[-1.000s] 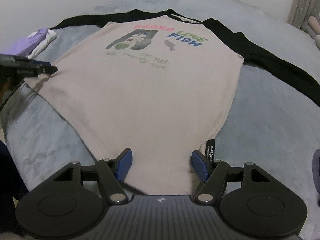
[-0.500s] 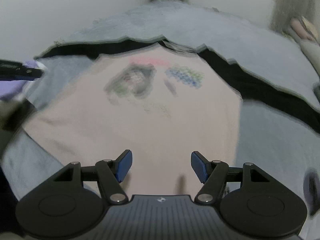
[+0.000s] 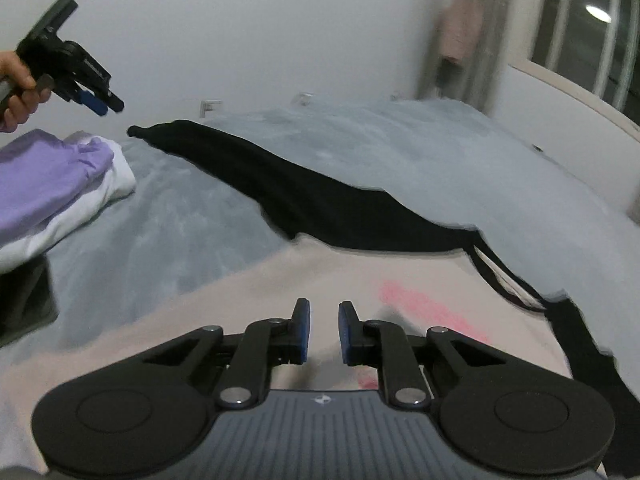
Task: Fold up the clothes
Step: 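Grasp the black sleeve with the right gripper while the left gripper grasps black fabric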
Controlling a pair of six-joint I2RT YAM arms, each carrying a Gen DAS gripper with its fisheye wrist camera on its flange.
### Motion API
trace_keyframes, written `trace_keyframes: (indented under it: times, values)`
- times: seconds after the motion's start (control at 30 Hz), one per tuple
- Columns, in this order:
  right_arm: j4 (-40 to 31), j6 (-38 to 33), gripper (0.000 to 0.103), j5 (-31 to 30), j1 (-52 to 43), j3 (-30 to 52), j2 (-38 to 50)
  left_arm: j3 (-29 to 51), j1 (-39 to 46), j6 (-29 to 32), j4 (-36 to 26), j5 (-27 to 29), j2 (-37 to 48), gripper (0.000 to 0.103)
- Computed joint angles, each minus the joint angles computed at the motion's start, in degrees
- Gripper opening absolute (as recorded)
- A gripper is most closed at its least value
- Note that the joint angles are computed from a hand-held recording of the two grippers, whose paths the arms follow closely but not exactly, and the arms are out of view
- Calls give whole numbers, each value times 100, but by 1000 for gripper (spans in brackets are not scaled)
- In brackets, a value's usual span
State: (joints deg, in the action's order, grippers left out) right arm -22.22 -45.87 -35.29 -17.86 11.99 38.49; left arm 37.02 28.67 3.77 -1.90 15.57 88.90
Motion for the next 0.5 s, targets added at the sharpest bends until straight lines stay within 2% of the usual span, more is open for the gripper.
trace_keyframes:
  times: [0.1,0.2,0.27,0.33,0.4,0.43,0.5]
  values:
    - [1500,590,18,737,1271,-19,1029,263,136,177,287,214,752,37]
    - [3005,888,18,1482,2227,12,2168,665,24,81,419,337,1453,40]
    - [3527,978,19,1687,2474,122,2708,866,-73,39,537,360,1758,41]
    - [3667,991,19,1851,2620,258,3068,972,-127,18,639,364,1941,40]
    - [3641,909,18,2095,2782,416,3444,941,-219,-7,734,247,1955,9]
    - [3716,820,13,2153,2819,420,3613,890,-257,-18,768,205,1925,3]
    - [3826,780,10,1938,2667,300,3511,882,-223,-17,742,247,1871,0]
